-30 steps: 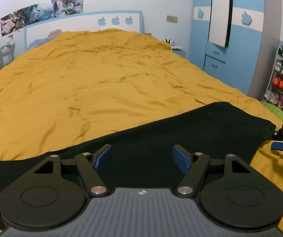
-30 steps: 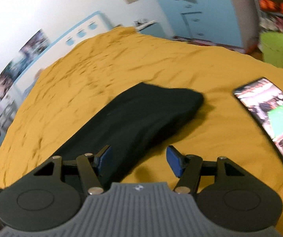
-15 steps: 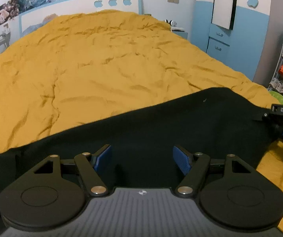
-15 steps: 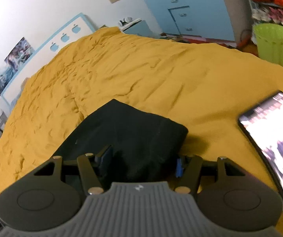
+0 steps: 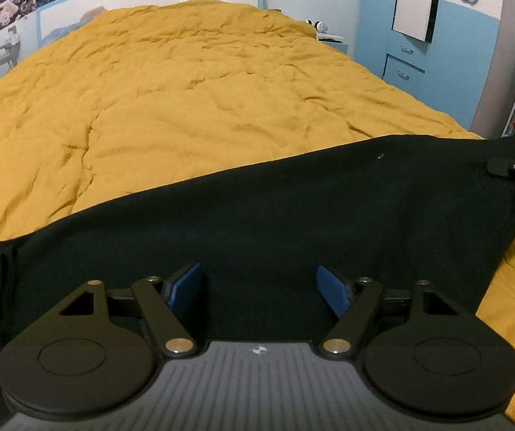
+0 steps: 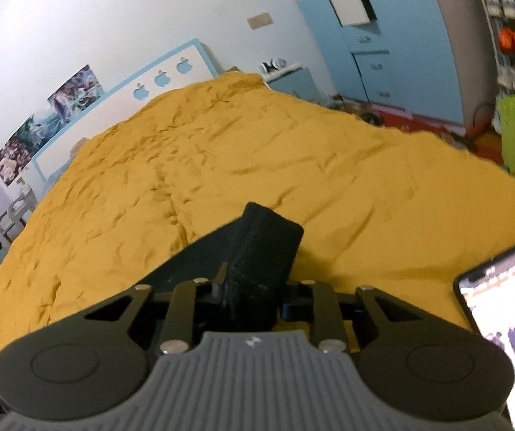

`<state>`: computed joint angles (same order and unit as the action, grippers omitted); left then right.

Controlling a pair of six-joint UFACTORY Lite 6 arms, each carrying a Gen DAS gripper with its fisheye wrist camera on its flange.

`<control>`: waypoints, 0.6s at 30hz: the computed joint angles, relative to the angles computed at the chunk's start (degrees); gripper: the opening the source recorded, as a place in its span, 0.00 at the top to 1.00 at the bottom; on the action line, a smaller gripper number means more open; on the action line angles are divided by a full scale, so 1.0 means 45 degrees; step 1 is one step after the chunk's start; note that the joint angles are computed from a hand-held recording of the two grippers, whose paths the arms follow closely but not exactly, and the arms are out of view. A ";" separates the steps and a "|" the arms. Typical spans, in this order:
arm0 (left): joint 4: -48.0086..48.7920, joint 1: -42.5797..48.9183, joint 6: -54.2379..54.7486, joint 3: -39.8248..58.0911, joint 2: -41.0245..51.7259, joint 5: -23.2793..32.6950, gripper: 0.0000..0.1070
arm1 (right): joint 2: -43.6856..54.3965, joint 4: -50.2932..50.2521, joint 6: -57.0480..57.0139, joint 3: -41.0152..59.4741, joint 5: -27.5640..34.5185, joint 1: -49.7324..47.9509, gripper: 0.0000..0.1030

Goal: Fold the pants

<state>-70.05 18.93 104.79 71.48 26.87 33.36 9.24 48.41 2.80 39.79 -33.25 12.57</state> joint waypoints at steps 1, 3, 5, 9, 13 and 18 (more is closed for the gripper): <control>0.0073 -0.0020 -0.0113 0.0005 -0.0016 -0.0014 0.19 | -0.0029 0.0175 -0.0333 0.0114 -0.0037 0.0083 0.84; 0.0362 0.0011 -0.0468 0.0157 0.0006 0.0095 0.19 | -0.0153 0.0483 -0.0989 0.0373 -0.0135 0.0318 0.86; 0.0297 0.0346 -0.0702 0.0338 -0.0048 0.0635 0.24 | -0.0298 0.0984 -0.1931 0.0692 -0.0254 0.0697 0.87; 0.0910 0.1643 -0.2331 0.1798 0.0292 0.2572 0.23 | -0.0473 0.2157 -0.4512 0.1609 -0.0624 0.1766 0.90; 0.2220 0.2966 -0.4510 0.4363 0.1367 0.3921 0.22 | 0.0058 0.2193 -0.6274 0.3016 -0.0869 0.2836 0.90; 0.2756 0.4515 -0.5785 0.7466 0.3015 0.5395 0.20 | 0.2190 0.2630 -0.9488 0.5940 -0.0841 0.4743 0.90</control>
